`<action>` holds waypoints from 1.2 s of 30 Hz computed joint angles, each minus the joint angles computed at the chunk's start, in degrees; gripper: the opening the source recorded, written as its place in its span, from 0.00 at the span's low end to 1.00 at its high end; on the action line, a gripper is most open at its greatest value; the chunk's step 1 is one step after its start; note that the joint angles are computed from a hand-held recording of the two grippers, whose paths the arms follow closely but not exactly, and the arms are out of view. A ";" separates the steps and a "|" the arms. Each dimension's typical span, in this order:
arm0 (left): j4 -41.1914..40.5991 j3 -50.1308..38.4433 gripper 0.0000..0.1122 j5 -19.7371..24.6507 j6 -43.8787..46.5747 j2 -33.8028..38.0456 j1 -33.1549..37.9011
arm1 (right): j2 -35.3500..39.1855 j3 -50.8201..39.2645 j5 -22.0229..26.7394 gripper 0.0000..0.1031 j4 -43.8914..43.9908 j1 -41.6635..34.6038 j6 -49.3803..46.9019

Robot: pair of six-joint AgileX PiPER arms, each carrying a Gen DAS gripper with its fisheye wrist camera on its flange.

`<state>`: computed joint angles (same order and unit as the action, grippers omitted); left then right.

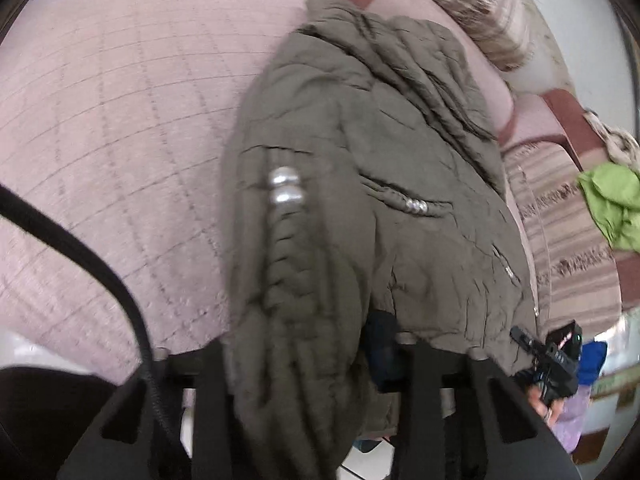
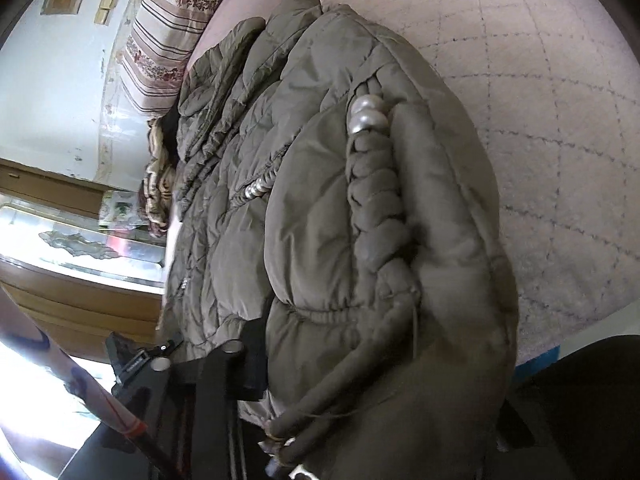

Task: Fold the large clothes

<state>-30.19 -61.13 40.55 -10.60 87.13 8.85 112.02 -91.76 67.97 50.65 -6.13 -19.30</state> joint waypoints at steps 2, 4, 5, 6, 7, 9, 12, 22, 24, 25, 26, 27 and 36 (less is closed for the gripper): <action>1.69 -0.97 0.19 1.08 -2.88 -0.85 -0.22 | -0.88 -0.23 -0.76 0.26 -0.88 0.59 0.75; 5.42 -2.44 0.17 1.78 -6.47 -1.79 -1.49 | -1.78 -0.63 -0.93 0.24 -1.62 0.86 0.83; 7.42 -2.87 0.16 2.19 -8.18 -2.64 -2.20 | -2.48 -0.93 -1.05 0.23 -2.02 1.09 0.72; 8.69 -3.12 0.16 2.35 -9.26 -3.13 -2.68 | -2.77 -1.17 -1.05 0.22 -2.20 1.16 0.74; 10.07 -3.66 0.16 2.68 -10.67 -3.49 -3.27 | -3.17 -1.45 -1.10 0.22 -2.41 1.23 0.79; 11.85 -4.45 0.16 3.39 -12.88 -3.83 -3.96 | -3.92 -2.07 -1.25 0.22 -3.08 1.53 1.02; 13.74 -4.77 0.15 3.91 -15.60 -4.47 -4.73 | -5.24 -2.36 -1.66 0.21 -4.17 2.14 0.92; 18.53 -7.21 0.15 6.51 -21.65 -5.96 -6.47 | -7.15 -4.91 -1.62 0.21 -6.59 2.35 0.85; 20.67 -8.67 0.15 7.22 -23.53 -5.84 -7.32 | -7.26 -5.71 -1.69 0.21 -7.10 2.84 1.08; 21.94 -9.33 0.15 7.53 -24.41 -6.02 -7.85 | -7.46 -6.15 -1.56 0.21 -7.34 3.10 1.11; 23.47 -9.98 0.15 7.96 -25.33 -6.23 -8.49 | -7.71 -6.38 -1.49 0.21 -7.50 3.24 1.01; 24.89 -10.59 0.15 8.39 -26.15 -6.35 -9.09 | -7.66 -6.70 -0.94 0.20 -7.32 2.76 0.36; 25.63 -11.28 0.14 10.25 -25.55 -8.05 -9.11 | -8.25 -8.64 1.47 0.20 -6.68 1.32 -0.88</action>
